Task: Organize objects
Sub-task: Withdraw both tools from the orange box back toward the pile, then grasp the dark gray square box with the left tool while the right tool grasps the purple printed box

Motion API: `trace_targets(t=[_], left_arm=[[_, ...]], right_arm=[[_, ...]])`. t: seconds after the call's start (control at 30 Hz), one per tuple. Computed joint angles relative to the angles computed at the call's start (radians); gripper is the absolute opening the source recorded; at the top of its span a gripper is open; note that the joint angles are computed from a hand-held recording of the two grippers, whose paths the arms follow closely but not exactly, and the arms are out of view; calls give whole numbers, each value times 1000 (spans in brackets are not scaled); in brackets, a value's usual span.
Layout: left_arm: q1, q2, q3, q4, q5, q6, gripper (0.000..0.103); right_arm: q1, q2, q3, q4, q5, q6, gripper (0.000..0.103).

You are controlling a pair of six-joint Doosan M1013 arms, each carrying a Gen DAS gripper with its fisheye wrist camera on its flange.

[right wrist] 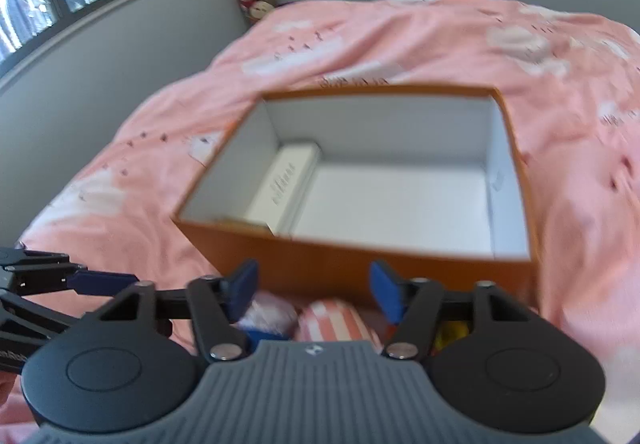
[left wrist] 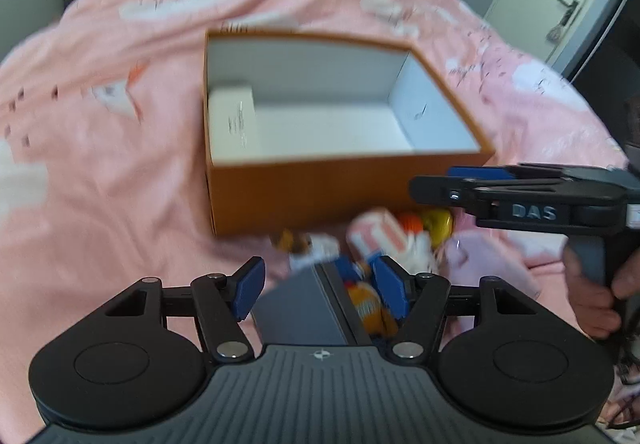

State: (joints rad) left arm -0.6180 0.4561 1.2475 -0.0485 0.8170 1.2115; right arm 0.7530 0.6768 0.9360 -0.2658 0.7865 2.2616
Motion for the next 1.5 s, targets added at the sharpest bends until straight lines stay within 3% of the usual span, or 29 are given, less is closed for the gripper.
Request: trace_targets(t=[0.13,0.37,0.53,0.7,1.1,1.2,1.3,1.5], left_arm=[[-11,14,0,6,17,-43,84],[-40,52,-39,76,95,-56,84],[-47,79,-67,110,144,-86,84],[-40,102,-91,117,176,-117,79],[-8,37,-15,44,135,-79,46],[-1,20,9,34,128,-86,42],[5,6,34,19,108,-97,41],[9,-27,87,9,16,-104,40]], right_arm=[[6,-29,65,17,33,61,59],[16,-56,148,101,66,56,61],[21,-43,134,105,88,-3,71],[37,-6,78,74,165,-82,72],[43,32,29,73,251,-125,73],[45,50,9,63,286,-127,72],[48,53,5,44,293,-124,63],[54,31,36,16,255,-97,62]])
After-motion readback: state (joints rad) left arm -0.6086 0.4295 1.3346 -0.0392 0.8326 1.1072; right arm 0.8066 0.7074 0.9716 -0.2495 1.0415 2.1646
